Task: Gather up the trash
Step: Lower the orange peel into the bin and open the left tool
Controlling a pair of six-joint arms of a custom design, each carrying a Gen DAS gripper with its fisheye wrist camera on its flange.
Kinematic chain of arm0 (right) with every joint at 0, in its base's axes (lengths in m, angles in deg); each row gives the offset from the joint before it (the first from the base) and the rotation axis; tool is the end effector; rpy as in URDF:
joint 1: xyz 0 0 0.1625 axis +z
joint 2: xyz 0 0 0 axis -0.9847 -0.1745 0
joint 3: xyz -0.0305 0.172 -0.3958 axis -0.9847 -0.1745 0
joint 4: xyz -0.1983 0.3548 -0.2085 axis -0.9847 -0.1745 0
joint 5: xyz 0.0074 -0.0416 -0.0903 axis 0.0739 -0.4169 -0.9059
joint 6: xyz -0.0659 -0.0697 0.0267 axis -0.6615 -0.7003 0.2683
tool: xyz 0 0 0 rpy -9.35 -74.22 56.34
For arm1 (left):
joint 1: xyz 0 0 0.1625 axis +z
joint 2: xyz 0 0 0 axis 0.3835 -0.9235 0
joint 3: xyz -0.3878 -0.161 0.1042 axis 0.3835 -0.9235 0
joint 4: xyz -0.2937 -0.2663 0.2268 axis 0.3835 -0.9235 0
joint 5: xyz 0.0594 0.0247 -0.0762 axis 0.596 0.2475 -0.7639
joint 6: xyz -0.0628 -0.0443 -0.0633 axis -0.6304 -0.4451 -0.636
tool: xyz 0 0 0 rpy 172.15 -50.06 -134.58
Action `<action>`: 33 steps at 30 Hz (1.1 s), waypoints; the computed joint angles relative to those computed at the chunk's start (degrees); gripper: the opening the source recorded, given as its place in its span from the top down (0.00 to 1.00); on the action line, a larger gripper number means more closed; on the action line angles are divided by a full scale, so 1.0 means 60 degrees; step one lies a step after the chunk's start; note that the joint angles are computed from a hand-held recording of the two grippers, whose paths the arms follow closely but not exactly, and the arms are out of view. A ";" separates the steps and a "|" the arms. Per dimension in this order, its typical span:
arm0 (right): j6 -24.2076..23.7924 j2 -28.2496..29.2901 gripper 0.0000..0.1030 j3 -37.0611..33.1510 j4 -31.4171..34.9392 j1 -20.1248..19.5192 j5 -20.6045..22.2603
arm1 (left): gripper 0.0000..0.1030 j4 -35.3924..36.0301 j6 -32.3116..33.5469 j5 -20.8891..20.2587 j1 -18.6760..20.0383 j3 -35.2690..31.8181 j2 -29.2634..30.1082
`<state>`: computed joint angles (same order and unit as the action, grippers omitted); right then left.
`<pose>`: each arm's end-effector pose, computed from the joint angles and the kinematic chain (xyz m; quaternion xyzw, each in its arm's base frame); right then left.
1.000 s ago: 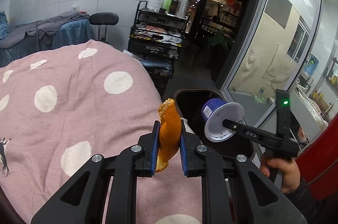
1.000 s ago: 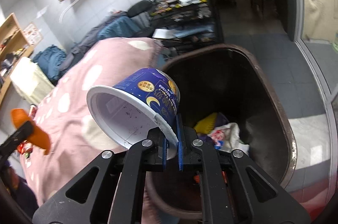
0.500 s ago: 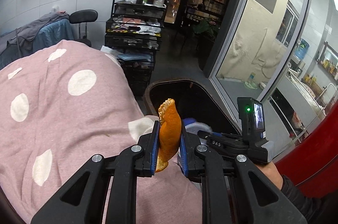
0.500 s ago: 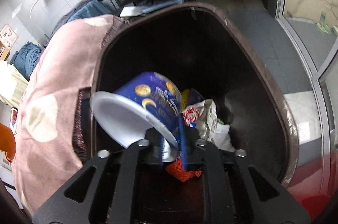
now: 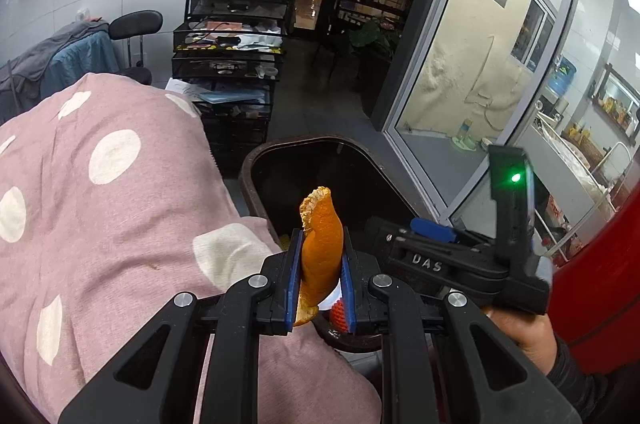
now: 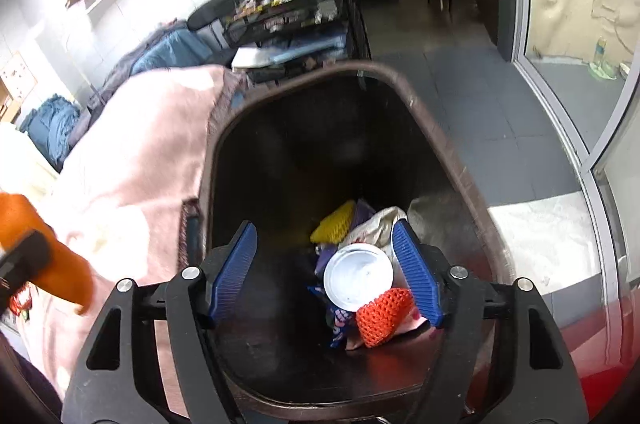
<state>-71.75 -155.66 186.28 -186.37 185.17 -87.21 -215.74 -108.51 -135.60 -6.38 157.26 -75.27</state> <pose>0.1650 -0.3241 0.2244 0.0020 -0.8970 0.3684 0.2444 -0.3190 -0.2902 0.1815 0.3228 0.8980 -0.2569 0.1532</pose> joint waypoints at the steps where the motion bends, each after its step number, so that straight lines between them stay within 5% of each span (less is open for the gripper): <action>1: 0.0023 -0.0010 0.30 -0.0021 -0.0077 0.0076 -0.0066 | 0.83 -0.0018 0.0055 -0.0034 0.0015 -0.0033 0.0070; 10: -0.0296 -0.0057 0.24 -0.0171 -0.1313 0.0894 -0.1149 | 0.83 -0.0228 0.0423 -0.0421 0.0196 -0.0371 0.0855; 28: -0.0511 -0.0607 0.22 -0.0183 -0.1652 0.0927 -0.1297 | 0.80 -0.0098 0.0683 -0.0918 0.0622 -0.1049 0.2321; 31: -0.0510 -0.0609 0.21 -0.0165 -0.1666 0.0921 -0.1301 | 0.71 0.0014 0.0639 -0.0877 0.0585 -0.1004 0.2282; 33: -0.0494 -0.0641 0.21 -0.0155 -0.1628 0.0928 -0.1287 | 0.48 0.0042 0.0604 -0.0663 0.0477 -0.0956 0.2279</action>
